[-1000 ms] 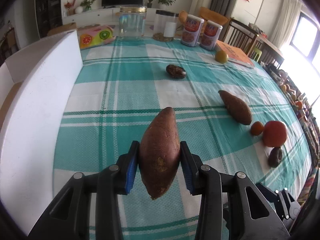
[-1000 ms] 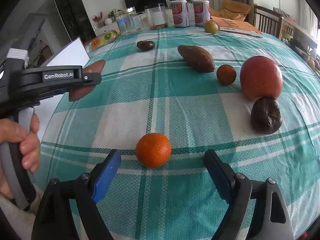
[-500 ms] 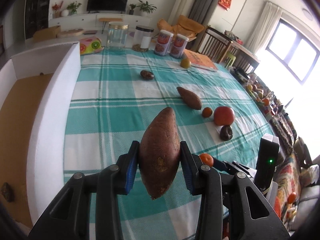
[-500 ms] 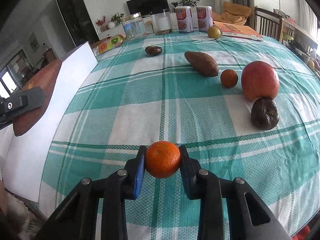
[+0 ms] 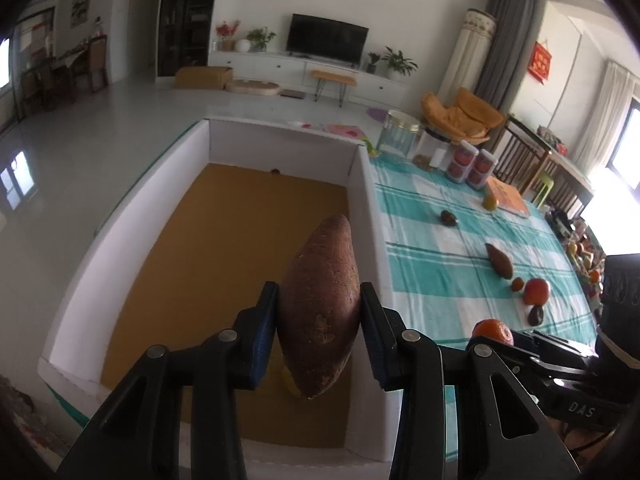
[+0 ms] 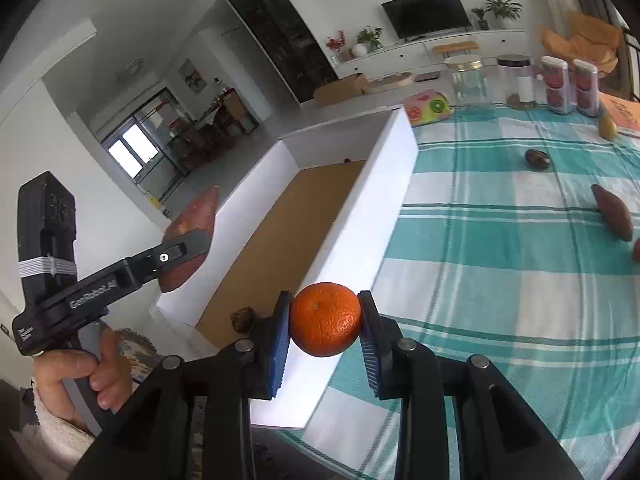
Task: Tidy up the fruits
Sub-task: 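Carry the sweet potato and tangerine into the white box and release both, then bring both open tools back over the tablecloth toward the remaining fruits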
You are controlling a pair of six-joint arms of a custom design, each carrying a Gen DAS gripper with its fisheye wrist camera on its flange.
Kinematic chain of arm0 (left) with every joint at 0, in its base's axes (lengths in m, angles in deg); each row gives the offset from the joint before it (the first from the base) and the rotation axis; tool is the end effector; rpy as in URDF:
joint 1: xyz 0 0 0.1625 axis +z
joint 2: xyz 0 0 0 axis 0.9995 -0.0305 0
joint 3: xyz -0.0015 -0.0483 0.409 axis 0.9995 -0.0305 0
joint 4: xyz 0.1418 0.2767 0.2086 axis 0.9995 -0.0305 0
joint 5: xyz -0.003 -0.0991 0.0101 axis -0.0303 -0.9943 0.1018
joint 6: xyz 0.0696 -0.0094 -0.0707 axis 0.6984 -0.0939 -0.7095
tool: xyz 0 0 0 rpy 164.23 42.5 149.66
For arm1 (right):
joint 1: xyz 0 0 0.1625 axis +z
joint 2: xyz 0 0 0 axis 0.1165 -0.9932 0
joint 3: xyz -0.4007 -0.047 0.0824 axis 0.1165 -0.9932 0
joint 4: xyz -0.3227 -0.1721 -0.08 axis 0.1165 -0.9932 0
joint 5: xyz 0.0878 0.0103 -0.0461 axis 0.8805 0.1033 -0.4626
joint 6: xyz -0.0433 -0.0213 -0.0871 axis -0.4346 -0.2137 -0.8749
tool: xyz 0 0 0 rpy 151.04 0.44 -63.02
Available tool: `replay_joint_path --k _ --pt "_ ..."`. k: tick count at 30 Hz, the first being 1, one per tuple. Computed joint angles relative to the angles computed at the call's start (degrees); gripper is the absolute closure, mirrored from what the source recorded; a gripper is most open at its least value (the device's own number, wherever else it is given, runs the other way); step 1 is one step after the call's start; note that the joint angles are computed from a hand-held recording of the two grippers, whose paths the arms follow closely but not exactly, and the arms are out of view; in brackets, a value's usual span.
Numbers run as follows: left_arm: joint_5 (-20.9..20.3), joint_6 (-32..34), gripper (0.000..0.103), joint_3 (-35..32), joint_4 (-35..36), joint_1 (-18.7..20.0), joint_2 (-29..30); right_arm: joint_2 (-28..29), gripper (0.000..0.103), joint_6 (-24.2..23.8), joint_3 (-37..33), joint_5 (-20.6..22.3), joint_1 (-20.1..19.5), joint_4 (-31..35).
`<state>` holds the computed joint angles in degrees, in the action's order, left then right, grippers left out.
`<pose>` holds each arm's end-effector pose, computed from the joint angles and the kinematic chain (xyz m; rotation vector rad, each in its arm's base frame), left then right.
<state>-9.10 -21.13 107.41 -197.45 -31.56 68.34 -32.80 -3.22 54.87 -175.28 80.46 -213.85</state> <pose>-0.2904 -0.7898 0.0554 0.6196 2.4805 -0.8118 0.0894 -0.7254 0.2346 0.4058 -2.7401 0.9448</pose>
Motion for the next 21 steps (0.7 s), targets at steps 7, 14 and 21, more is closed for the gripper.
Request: replay_joint_path --k 7,14,21 --pt "8.6 -2.3 0.062 -4.0 3.0 3.6 2.6 11.2 0.071 -4.2 -12.7 -3.5 3.9 10.7" --pt "13.5 -3.8 0.029 -3.6 1.8 4.1 3.6 12.1 0.048 -4.0 -13.1 -5.9 3.6 8.4" --pt "7.7 -0.4 0.028 -1.0 -7.0 1.6 3.7 3.5 0.028 -4.6 1.9 -7.1 -0.3 -13.4"
